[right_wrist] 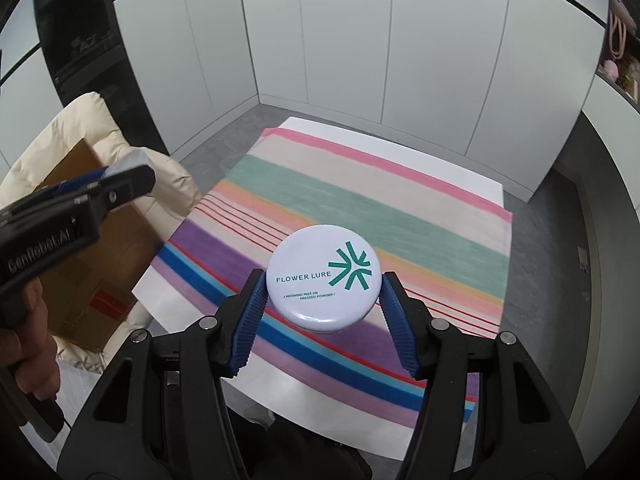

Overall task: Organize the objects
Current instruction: 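Carry the small clear case with the left tool while the right tool carries the white tin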

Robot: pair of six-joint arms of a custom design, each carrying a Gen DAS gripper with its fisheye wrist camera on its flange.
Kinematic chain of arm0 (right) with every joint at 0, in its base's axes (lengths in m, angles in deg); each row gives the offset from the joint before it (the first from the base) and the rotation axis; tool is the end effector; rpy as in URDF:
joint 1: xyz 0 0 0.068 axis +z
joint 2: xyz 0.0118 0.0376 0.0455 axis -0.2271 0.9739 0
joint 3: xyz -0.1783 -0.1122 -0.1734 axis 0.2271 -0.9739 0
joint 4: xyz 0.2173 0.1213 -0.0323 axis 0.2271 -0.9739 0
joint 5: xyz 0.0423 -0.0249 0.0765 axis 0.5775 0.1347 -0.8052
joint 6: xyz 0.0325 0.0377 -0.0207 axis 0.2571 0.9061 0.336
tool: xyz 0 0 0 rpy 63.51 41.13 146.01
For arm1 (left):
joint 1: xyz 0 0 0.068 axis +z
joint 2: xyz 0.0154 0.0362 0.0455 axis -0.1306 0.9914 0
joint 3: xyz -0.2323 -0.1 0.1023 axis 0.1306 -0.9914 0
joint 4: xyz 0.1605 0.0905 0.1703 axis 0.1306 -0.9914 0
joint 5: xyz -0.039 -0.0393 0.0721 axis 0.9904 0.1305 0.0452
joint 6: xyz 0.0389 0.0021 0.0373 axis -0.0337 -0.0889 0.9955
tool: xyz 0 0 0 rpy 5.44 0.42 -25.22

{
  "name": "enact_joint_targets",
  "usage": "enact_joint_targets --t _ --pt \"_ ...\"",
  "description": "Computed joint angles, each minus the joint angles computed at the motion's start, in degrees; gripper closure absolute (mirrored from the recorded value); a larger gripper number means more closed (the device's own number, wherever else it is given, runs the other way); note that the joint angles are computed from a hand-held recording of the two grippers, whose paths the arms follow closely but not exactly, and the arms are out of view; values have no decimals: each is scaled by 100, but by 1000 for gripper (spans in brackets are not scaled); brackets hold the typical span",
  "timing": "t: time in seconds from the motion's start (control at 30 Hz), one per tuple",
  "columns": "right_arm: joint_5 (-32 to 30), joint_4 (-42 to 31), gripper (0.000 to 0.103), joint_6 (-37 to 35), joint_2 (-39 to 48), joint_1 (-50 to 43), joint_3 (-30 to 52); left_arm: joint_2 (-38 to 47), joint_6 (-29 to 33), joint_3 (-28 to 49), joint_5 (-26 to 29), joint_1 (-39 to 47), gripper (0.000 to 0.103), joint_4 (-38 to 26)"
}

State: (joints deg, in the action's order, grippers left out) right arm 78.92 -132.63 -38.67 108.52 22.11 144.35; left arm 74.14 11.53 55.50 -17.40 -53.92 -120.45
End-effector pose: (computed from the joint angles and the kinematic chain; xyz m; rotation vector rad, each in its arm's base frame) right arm 0.1586 0.0949 0.3785 0.2026 2.4867 -0.0203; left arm 0.2422 -0.2433 0.4034 0.4142 2.3428 -0.3107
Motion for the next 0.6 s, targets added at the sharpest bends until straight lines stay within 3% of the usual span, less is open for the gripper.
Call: enact_joint_targets --t 0.6 --pt "-54 623 43 105 1059 491 657 -991 250 -1070 271 1092 46 134"
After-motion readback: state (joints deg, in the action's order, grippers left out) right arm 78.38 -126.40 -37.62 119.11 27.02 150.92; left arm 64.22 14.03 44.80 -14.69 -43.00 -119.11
